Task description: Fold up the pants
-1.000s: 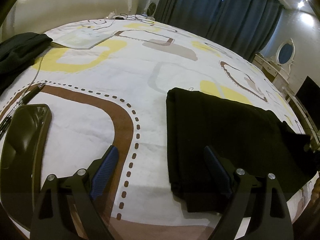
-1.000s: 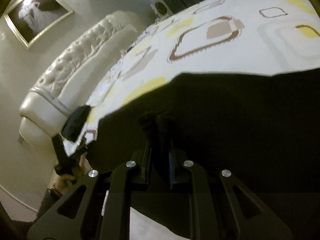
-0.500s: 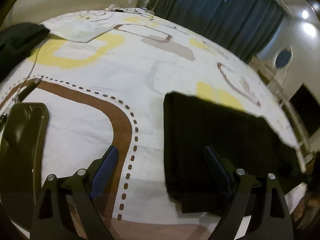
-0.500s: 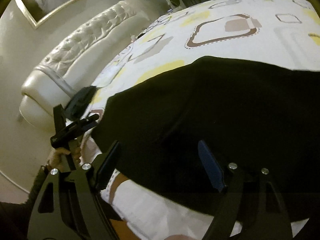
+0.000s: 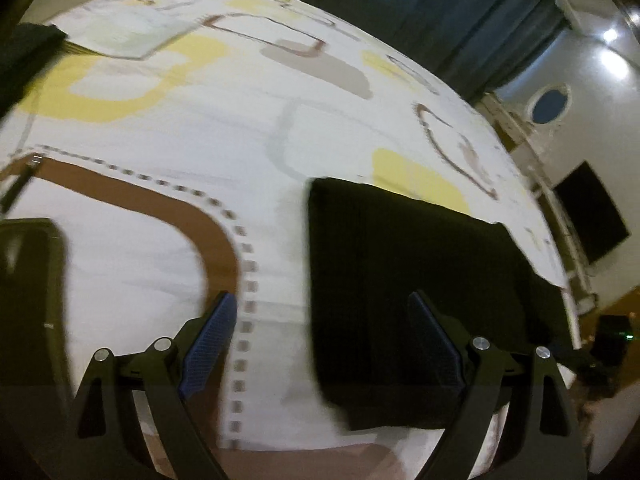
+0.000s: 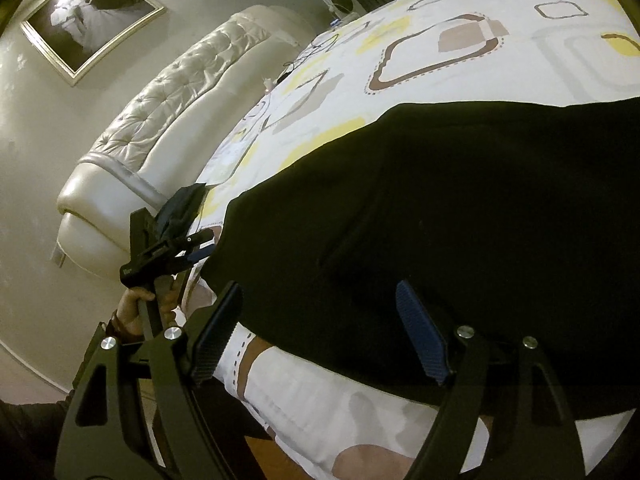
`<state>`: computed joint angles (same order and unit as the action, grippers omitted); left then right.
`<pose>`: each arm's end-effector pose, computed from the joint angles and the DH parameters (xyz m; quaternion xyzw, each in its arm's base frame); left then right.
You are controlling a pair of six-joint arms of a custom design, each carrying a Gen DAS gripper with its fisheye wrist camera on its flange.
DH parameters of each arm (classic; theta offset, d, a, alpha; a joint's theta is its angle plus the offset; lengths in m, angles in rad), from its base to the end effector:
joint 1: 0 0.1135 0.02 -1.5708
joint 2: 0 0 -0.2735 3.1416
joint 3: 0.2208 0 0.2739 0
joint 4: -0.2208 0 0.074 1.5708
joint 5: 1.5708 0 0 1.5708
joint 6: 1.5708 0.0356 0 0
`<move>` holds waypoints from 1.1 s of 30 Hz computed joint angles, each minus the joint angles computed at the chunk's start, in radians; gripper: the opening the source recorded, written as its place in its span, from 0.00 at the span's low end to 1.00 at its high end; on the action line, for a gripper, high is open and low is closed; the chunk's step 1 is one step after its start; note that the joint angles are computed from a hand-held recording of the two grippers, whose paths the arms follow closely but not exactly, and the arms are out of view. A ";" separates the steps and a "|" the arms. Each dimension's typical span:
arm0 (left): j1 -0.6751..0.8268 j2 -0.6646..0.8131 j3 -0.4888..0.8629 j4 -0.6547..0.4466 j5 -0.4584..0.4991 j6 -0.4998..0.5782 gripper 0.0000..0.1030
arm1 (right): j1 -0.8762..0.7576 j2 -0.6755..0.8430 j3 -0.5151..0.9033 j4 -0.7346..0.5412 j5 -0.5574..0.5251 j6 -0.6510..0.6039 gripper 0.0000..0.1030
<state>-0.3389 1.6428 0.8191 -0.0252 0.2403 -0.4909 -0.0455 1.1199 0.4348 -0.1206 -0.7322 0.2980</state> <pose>0.3150 -0.1200 0.1495 -0.0283 0.9293 -0.2440 0.2757 0.2162 0.0140 0.1645 0.0164 0.8763 0.3733 0.3040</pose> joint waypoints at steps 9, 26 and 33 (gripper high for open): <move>0.049 0.079 0.006 0.153 0.212 -0.086 0.84 | -0.033 -0.011 -0.015 -0.011 -0.055 0.009 0.77; -0.053 0.125 0.173 -0.071 0.099 0.039 0.27 | -0.063 0.008 -0.011 -0.006 -0.092 0.013 0.77; -0.100 0.045 0.201 -0.088 0.046 0.013 0.14 | -0.095 0.002 -0.009 -0.019 -0.109 -0.004 0.77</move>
<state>-0.4387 1.6879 1.0198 -0.1128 0.2866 -0.4780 -0.1408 1.1221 0.4255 -0.1398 -0.8407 0.2941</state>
